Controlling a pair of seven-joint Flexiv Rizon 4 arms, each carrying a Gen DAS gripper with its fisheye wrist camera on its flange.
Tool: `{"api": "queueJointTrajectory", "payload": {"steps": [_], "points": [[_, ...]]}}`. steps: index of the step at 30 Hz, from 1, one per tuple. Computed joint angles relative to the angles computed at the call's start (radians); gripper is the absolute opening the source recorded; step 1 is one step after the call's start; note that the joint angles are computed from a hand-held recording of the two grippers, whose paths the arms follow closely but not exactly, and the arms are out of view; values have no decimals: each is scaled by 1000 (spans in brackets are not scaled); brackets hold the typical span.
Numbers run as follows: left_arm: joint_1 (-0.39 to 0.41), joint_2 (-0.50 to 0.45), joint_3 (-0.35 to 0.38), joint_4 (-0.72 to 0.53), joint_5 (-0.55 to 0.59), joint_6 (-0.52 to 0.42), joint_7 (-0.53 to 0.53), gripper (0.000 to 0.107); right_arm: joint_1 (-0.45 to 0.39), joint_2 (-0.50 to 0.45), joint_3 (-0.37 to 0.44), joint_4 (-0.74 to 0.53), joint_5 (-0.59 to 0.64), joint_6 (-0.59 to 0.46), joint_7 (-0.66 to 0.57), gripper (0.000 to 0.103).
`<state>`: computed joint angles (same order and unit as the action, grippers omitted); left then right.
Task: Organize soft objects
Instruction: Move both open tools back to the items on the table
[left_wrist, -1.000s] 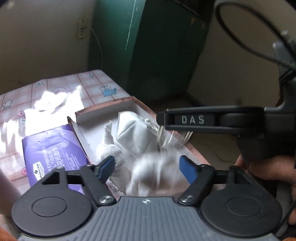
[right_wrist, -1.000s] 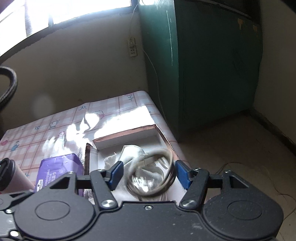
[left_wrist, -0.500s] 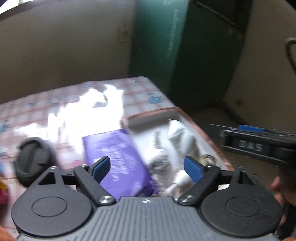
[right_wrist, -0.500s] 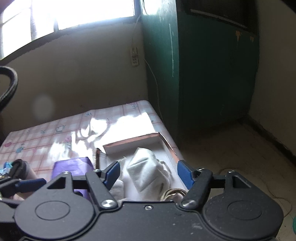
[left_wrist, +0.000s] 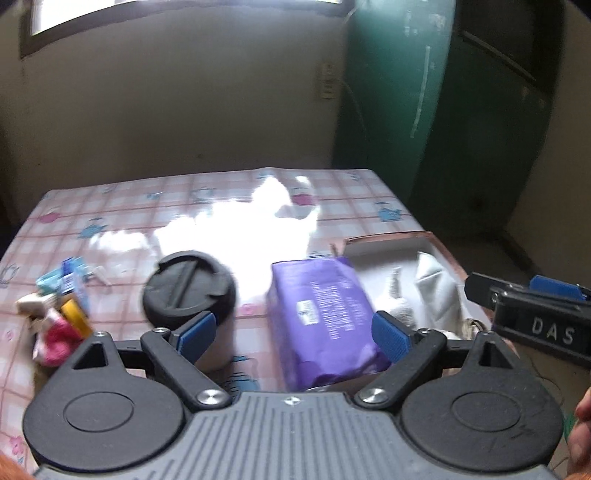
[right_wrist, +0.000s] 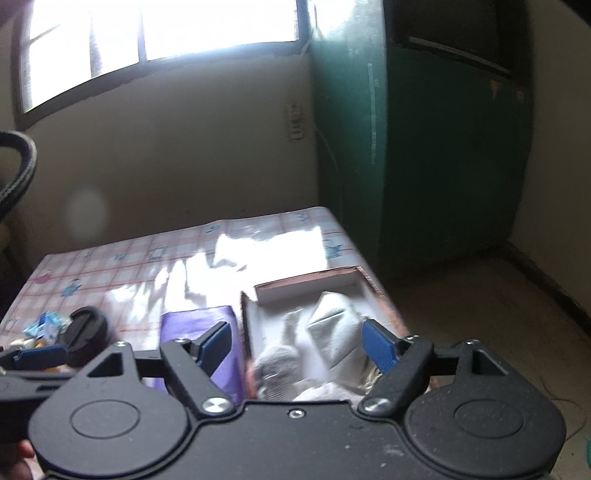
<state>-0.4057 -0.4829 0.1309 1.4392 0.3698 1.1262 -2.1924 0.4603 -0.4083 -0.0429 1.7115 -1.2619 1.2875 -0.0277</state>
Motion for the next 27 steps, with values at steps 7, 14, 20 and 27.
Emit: {"api": "queueJointTrajectory", "payload": {"steps": [7,14,20,27], "points": [[29,76,23,108,4,22,-62,101,43,-36,24,-40,54,-5,-68,91],[71,131,20,162,44,-19,-112,103,115,-91,16,-106,142,-23,-150,91],[115,172,12,217,66,-6,-129,103,169,-128,7,-152,208,-27,-206,91],[179,238,13,311,75,0,-165,103,218,-201,35,-240,332,2,-362,91]]}}
